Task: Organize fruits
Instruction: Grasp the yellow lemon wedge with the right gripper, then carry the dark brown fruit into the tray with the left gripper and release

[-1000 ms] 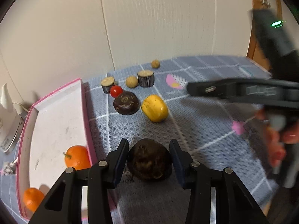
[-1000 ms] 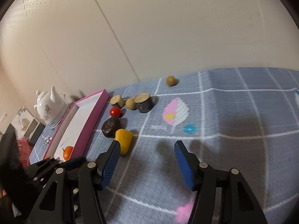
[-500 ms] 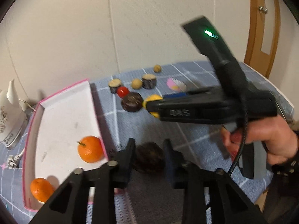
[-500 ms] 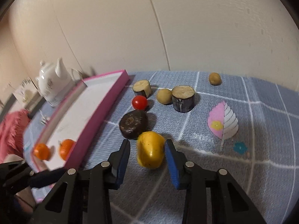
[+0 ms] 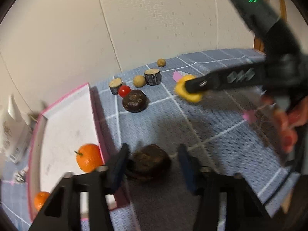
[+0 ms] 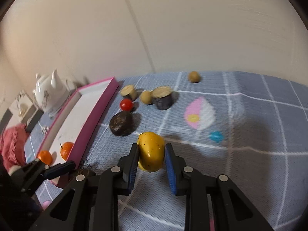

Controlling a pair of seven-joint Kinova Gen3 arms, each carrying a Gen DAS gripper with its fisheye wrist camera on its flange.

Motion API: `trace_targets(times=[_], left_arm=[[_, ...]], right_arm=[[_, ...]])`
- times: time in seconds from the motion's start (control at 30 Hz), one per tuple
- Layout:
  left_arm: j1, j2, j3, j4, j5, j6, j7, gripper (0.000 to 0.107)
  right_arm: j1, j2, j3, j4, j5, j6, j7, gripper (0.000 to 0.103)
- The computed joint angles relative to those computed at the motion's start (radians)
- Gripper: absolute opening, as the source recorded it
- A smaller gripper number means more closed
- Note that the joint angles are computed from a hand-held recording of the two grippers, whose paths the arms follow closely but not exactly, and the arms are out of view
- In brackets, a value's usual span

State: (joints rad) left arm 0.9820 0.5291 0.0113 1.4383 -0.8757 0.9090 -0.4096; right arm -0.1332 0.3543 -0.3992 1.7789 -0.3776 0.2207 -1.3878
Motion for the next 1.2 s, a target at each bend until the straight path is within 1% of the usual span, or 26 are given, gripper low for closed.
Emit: trace_targets(times=[0.07, 0.1, 0.13, 0.17, 0.2, 0.23, 0.27, 0.33, 0.37, 0.4, 0.43, 0.47, 0.5, 0.57, 0.67, 0.73, 0.77, 0.83, 0.9, 1.0, 1.03, 1.13, 1.17, 1.2], left_arm=[[-0.02, 0.005, 0.033, -0.004, -0.023, 0.006, -0.001, 0.039], [-0.022, 0.001, 0.034, 0.003, -0.026, -0.01, -0.003, 0.029], [-0.021, -0.004, 0.023, 0.008, -0.013, -0.035, -0.012, 0.02], [-0.013, -0.01, 0.004, 0.01, 0.001, -0.057, -0.007, 0.014], [-0.021, -0.018, 0.004, 0.018, 0.012, -0.086, -0.001, 0.007], [-0.045, -0.023, 0.022, 0.013, 0.038, -0.106, -0.011, 0.007], [-0.051, -0.019, 0.025, 0.006, 0.048, -0.111, -0.026, 0.007], [-0.009, -0.004, -0.005, -0.018, 0.026, -0.071, -0.03, 0.008], [0.001, -0.007, -0.01, -0.022, 0.025, -0.059, -0.029, 0.011], [-0.007, -0.01, -0.001, -0.028, 0.04, -0.048, -0.044, 0.029], [-0.016, -0.012, 0.013, -0.038, 0.055, -0.025, -0.064, 0.053], [-0.006, -0.018, 0.008, -0.032, 0.055, -0.013, -0.07, 0.062], [0.007, -0.026, 0.003, -0.017, 0.039, -0.007, -0.063, 0.066], [0.01, -0.033, 0.016, -0.009, 0.037, 0.016, -0.081, 0.066], [-0.025, -0.021, 0.05, -0.021, 0.076, 0.027, -0.169, 0.066], [-0.012, 0.003, 0.042, -0.05, 0.068, 0.065, -0.215, 0.065], [-0.013, 0.006, 0.037, -0.053, 0.07, 0.065, -0.22, 0.065], [-0.012, 0.008, 0.024, -0.057, 0.071, 0.066, -0.21, 0.056], [-0.009, 0.015, 0.013, -0.062, 0.062, 0.074, -0.208, 0.05], [-0.017, 0.033, 0.011, -0.078, 0.067, 0.094, -0.233, 0.05], [-0.025, 0.033, 0.01, -0.074, 0.074, 0.088, -0.234, 0.05], [-0.047, 0.037, 0.014, -0.082, 0.116, 0.096, -0.241, 0.051], [-0.047, 0.038, 0.011, -0.079, 0.119, 0.093, -0.235, 0.048], [-0.044, 0.031, 0.008, -0.067, 0.116, 0.078, -0.226, 0.037]], right_arm=[[0.076, -0.012, -0.062, 0.022, -0.048, -0.012, 0.025, 0.027], [0.112, -0.022, -0.088, 0.038, -0.074, -0.02, 0.041, 0.027], [0.129, -0.027, -0.101, 0.045, -0.084, -0.026, 0.046, 0.027], [0.142, -0.034, -0.105, 0.054, -0.098, -0.03, 0.048, 0.027], [0.164, -0.038, -0.117, 0.061, -0.115, -0.033, 0.053, 0.027], [0.178, -0.038, -0.128, 0.063, -0.13, -0.037, 0.057, 0.027], [0.195, -0.037, -0.141, 0.065, -0.142, -0.04, 0.064, 0.027], [0.222, -0.038, -0.161, 0.068, -0.16, -0.045, 0.079, 0.027], [0.229, -0.039, -0.168, 0.07, -0.164, -0.045, 0.085, 0.027], [0.24, -0.039, -0.179, 0.073, -0.17, -0.046, 0.094, 0.027], [0.237, -0.036, -0.179, 0.071, -0.173, -0.045, 0.097, 0.027], [0.242, -0.033, -0.183, 0.069, -0.175, -0.042, 0.103, 0.027], [0.23, -0.032, -0.174, 0.066, -0.174, -0.037, 0.1, 0.027], [0.22, -0.031, -0.167, 0.063, -0.175, -0.035, 0.105, 0.027], [0.195, -0.034, -0.146, 0.061, -0.168, -0.033, 0.106, 0.027], [0.191, -0.038, -0.142, 0.064, -0.169, -0.032, 0.109, 0.027], [0.195, -0.036, -0.147, 0.064, -0.174, -0.032, 0.113, 0.027], [0.217, -0.031, -0.167, 0.063, -0.191, -0.031, 0.127, 0.027], [0.224, -0.029, -0.172, 0.061, -0.202, -0.029, 0.133, 0.027], [0.23, -0.03, -0.175, 0.061, -0.215, -0.027, 0.144, 0.027], [0.236, -0.03, -0.181, 0.062, -0.222, -0.028, 0.15, 0.027], [0.245, -0.03, -0.189, 0.064, -0.236, -0.03, 0.162, 0.027], [0.247, -0.031, -0.192, 0.064, -0.24, -0.03, 0.167, 0.027], [0.248, -0.031, -0.192, 0.065, -0.243, -0.03, 0.169, 0.027]])
